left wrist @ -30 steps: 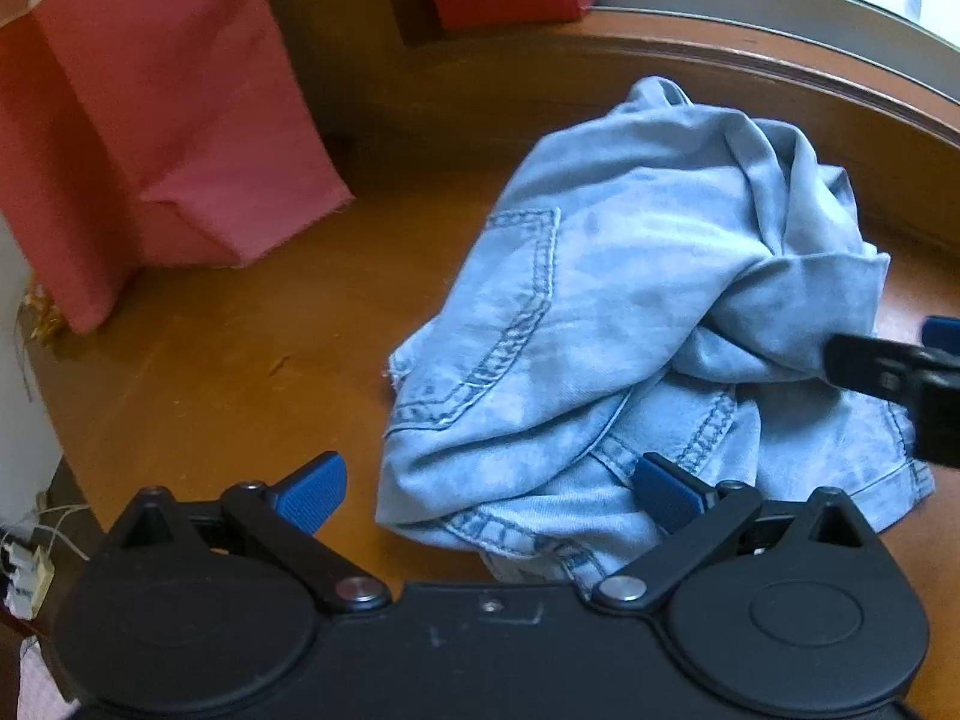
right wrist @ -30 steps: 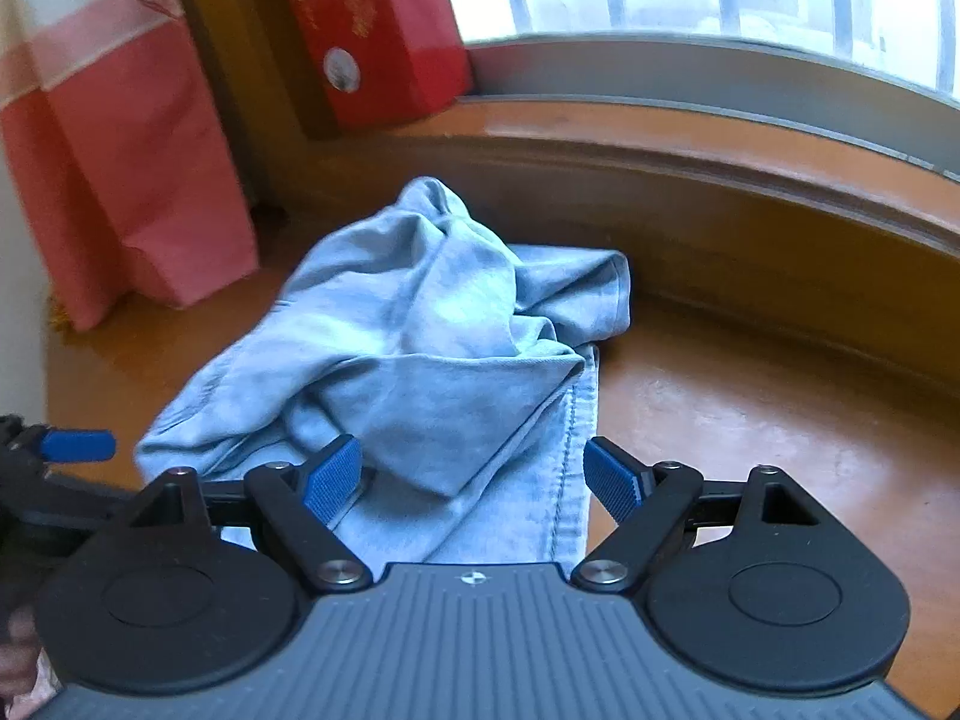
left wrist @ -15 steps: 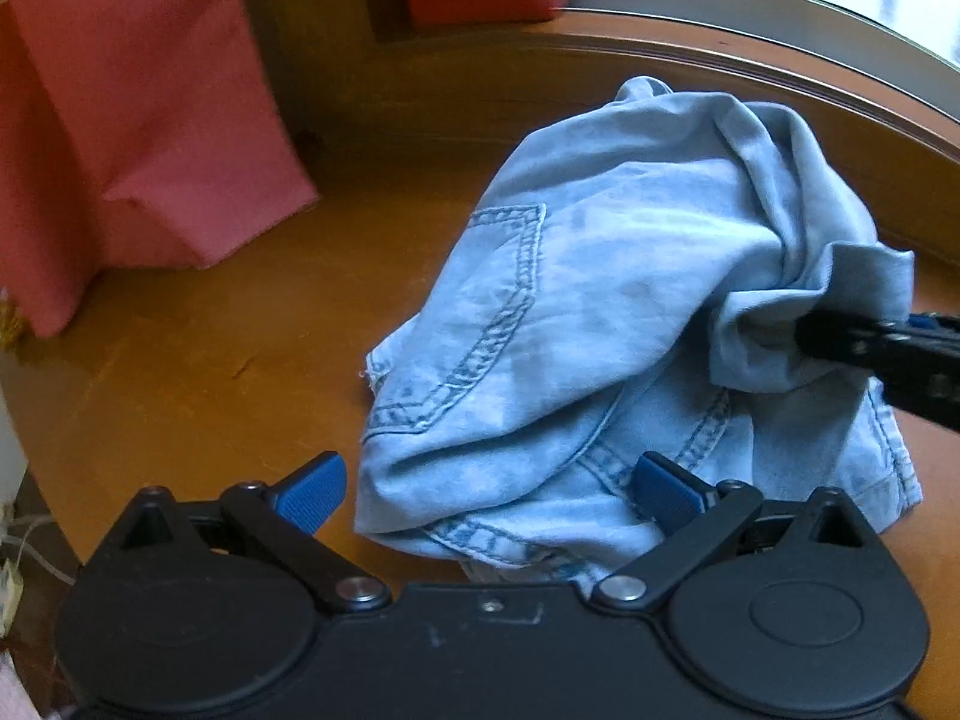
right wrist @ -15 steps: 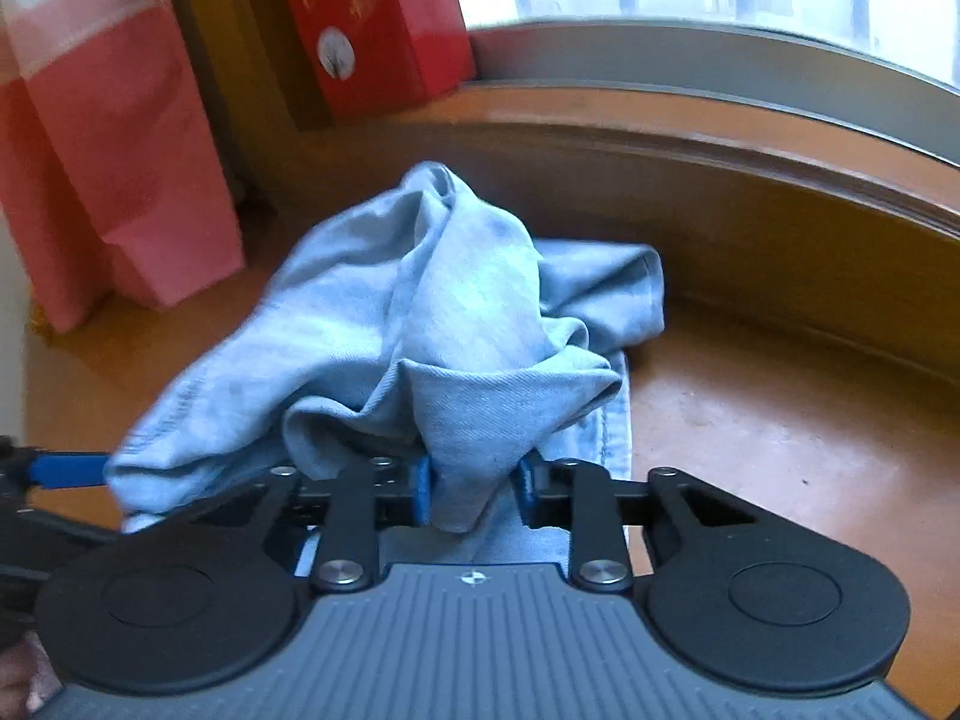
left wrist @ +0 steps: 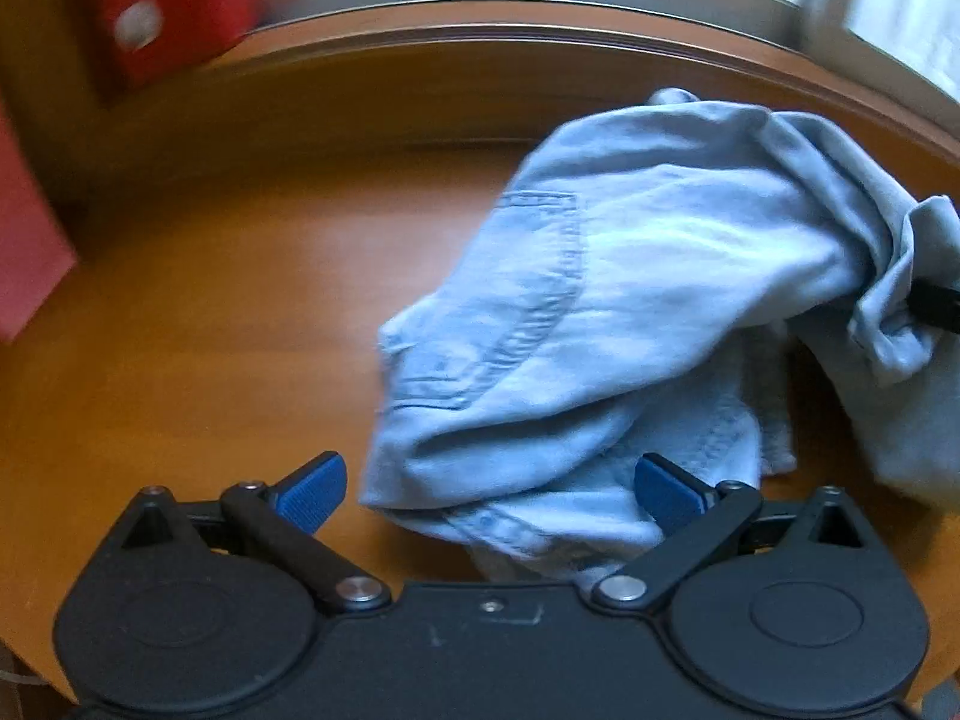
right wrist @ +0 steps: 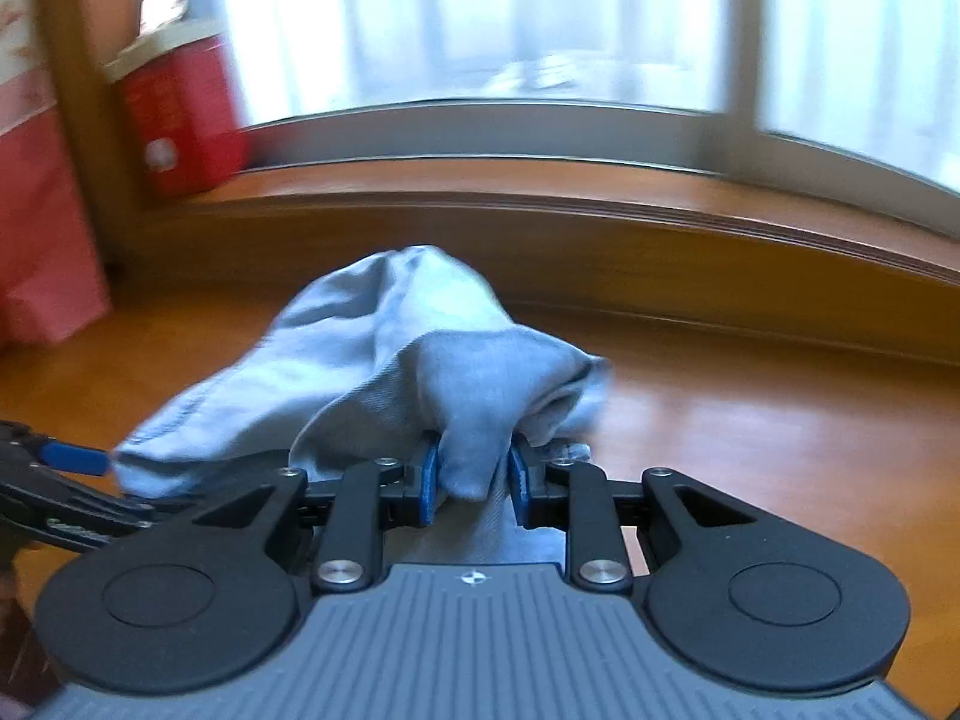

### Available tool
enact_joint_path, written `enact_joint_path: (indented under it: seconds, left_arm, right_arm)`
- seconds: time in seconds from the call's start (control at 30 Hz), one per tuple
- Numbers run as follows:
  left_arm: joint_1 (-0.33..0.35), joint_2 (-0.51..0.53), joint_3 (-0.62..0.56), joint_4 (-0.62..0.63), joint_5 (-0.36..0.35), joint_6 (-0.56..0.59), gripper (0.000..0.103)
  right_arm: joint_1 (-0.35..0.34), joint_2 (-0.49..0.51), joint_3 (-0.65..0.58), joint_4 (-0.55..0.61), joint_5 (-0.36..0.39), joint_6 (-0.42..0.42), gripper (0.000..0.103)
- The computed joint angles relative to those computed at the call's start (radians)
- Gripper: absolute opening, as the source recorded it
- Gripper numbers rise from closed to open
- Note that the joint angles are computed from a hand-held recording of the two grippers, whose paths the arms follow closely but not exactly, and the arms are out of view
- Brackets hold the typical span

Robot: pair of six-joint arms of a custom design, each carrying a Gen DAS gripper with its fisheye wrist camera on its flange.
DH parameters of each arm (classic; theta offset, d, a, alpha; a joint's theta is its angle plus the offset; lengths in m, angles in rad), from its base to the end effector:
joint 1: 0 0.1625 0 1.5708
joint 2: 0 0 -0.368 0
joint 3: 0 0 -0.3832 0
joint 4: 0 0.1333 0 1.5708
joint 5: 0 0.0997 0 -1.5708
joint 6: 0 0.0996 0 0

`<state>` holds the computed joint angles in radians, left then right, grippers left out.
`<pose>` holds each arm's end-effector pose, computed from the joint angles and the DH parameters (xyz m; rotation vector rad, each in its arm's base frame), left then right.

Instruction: Fold clothes

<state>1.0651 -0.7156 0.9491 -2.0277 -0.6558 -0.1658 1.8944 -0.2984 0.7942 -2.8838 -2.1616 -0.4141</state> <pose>-0.1831 -0.7687 0.2781 0.2610 2.2635 -0.6100 0.3337 -0.7502 0.1045 0.5583 -2.3027 0.9837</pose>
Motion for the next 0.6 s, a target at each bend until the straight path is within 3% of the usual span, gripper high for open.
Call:
enact_joint_path:
  seconds: [0.1,0.2,0.3,0.33,0.37,0.47,0.6]
  left_arm:
    - [-0.021,0.042,-0.027,0.005,0.003,0.031,0.103]
    - [-0.041,0.077,-0.044,0.008,0.027,0.057,0.103]
    - [-0.054,0.104,-0.062,0.021,0.019,0.054,0.103]
    - [-0.057,0.109,-0.064,0.024,0.021,0.049,0.103]
    - [-0.06,0.116,-0.067,0.028,0.028,0.042,0.103]
    - [-0.072,0.108,-0.04,0.028,0.062,-0.001,0.103]
    - [-0.087,0.099,-0.024,0.086,0.099,-0.158,0.103]
  right_arm:
    - [-0.012,-0.065,0.107,-0.073,-0.046,0.024,0.025]
    - [-0.017,-0.123,0.211,-0.147,-0.073,-0.005,0.025]
    - [-0.02,-0.167,0.273,-0.148,-0.098,-0.007,0.026]
    - [-0.027,-0.196,0.299,-0.106,-0.096,0.011,0.03]
    - [-0.033,-0.218,0.32,-0.081,-0.096,0.019,0.04]
    - [-0.037,-0.235,0.358,-0.148,-0.103,-0.04,0.061]
    - [-0.043,-0.238,0.34,-0.152,-0.034,-0.137,0.062]
